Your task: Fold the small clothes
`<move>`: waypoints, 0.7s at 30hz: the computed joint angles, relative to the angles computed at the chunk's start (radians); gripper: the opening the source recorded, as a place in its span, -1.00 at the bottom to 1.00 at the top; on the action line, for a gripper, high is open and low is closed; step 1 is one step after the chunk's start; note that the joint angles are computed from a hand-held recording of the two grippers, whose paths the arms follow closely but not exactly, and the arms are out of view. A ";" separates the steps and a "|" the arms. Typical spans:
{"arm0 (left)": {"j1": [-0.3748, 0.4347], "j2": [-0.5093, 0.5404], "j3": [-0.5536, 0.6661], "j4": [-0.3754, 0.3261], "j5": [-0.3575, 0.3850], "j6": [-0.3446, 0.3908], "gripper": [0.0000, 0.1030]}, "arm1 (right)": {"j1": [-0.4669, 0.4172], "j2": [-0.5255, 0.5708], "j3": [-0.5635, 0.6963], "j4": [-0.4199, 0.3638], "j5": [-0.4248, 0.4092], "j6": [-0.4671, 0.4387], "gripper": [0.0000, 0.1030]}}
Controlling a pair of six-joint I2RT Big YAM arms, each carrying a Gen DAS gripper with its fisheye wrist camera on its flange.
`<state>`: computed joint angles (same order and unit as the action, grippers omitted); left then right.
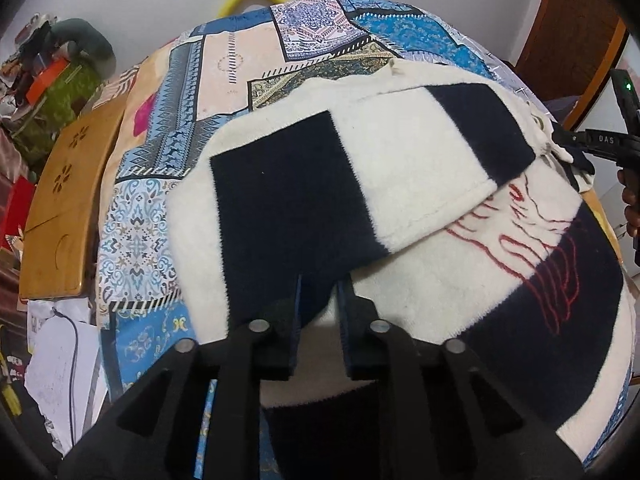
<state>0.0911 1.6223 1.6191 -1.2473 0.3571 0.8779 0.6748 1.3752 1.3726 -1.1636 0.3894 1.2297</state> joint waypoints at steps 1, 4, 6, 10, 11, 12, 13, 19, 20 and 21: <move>0.002 -0.003 0.003 -0.001 0.003 0.003 -0.40 | 0.000 -0.007 -0.006 -0.001 0.000 0.000 -0.63; 0.009 -0.011 0.018 -0.003 0.018 0.009 -0.02 | 0.008 -0.035 -0.020 -0.008 0.021 0.005 -0.56; 0.009 -0.014 0.030 0.000 0.026 -0.002 0.04 | 0.012 -0.041 -0.013 -0.028 0.039 0.004 -0.46; -0.003 0.015 0.096 -0.028 0.044 -0.055 0.09 | 0.024 -0.052 0.009 -0.094 0.115 -0.008 0.06; -0.009 0.020 0.106 -0.024 0.044 -0.067 0.10 | 0.026 -0.054 0.013 -0.112 0.132 -0.011 0.12; -0.016 0.022 0.111 -0.015 0.040 -0.079 0.10 | 0.026 -0.054 0.015 -0.124 0.142 -0.015 0.13; -0.025 0.026 0.117 -0.009 0.036 -0.089 0.10 | 0.026 -0.054 0.018 -0.148 0.153 -0.022 0.15; -0.080 0.058 0.145 -0.009 0.007 -0.151 0.10 | -0.005 -0.057 -0.024 -0.150 0.115 -0.062 0.15; -0.092 0.066 0.147 -0.008 -0.006 -0.164 0.10 | -0.012 -0.055 -0.036 -0.142 0.102 -0.064 0.15; -0.101 0.073 0.149 -0.006 -0.017 -0.172 0.10 | -0.022 -0.052 -0.050 -0.130 0.088 -0.071 0.15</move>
